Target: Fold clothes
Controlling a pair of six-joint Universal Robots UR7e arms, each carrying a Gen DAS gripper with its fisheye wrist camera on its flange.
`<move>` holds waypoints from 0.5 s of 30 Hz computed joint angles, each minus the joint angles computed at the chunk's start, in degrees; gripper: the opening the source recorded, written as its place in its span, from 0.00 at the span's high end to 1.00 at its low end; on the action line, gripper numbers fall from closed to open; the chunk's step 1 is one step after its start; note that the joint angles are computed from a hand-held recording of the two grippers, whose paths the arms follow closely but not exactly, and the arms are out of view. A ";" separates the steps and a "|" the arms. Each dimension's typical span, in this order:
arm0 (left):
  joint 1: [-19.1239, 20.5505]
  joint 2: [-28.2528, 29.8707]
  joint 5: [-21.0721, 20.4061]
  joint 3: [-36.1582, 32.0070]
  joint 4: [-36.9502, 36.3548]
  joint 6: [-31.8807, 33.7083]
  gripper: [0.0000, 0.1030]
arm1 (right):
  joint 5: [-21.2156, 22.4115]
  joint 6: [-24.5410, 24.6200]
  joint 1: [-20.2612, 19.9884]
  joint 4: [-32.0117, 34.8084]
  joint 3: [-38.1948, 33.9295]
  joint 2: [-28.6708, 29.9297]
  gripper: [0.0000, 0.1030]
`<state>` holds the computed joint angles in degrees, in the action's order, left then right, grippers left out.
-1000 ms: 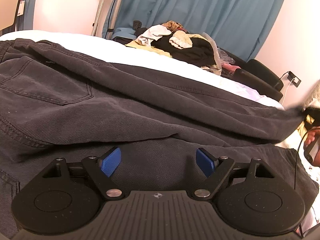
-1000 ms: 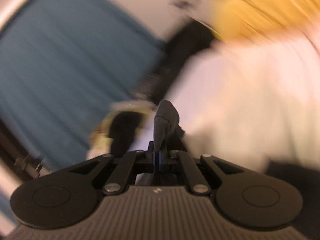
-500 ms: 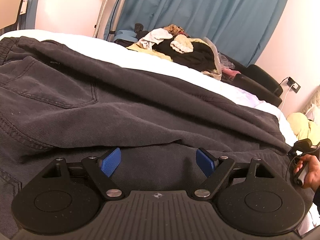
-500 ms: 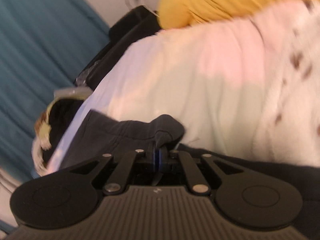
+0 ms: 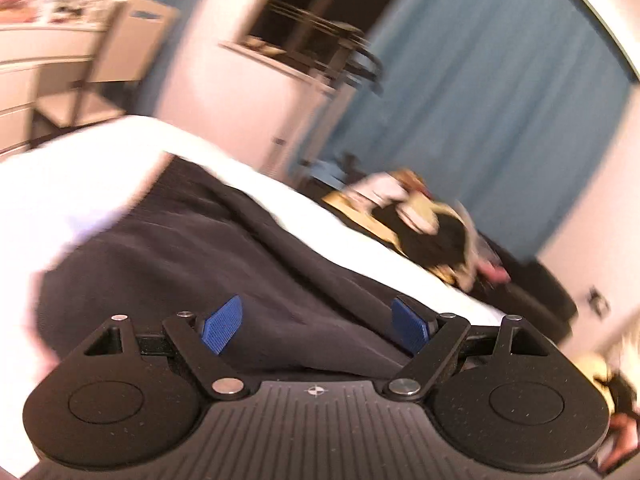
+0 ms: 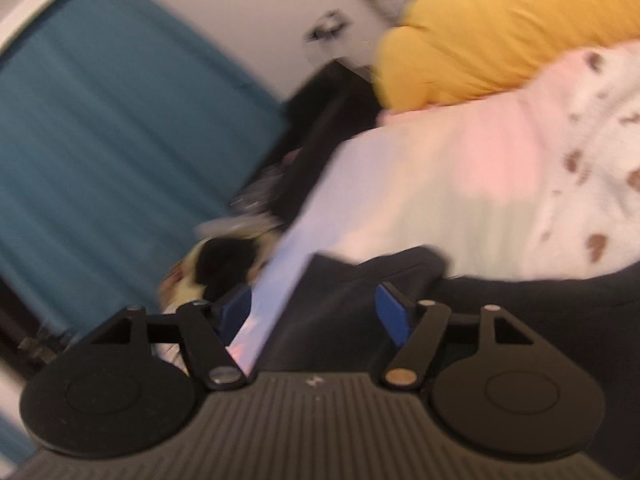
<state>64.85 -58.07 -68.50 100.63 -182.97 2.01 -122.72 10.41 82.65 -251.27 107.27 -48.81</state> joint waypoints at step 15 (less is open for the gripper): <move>20.76 2.73 -23.60 -8.76 9.51 -49.03 0.50 | 7.84 11.64 0.37 10.47 4.41 -1.02 0.26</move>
<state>85.62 -55.33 -92.10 91.87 -173.46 -47.01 -114.88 22.05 83.01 -240.80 111.68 -49.83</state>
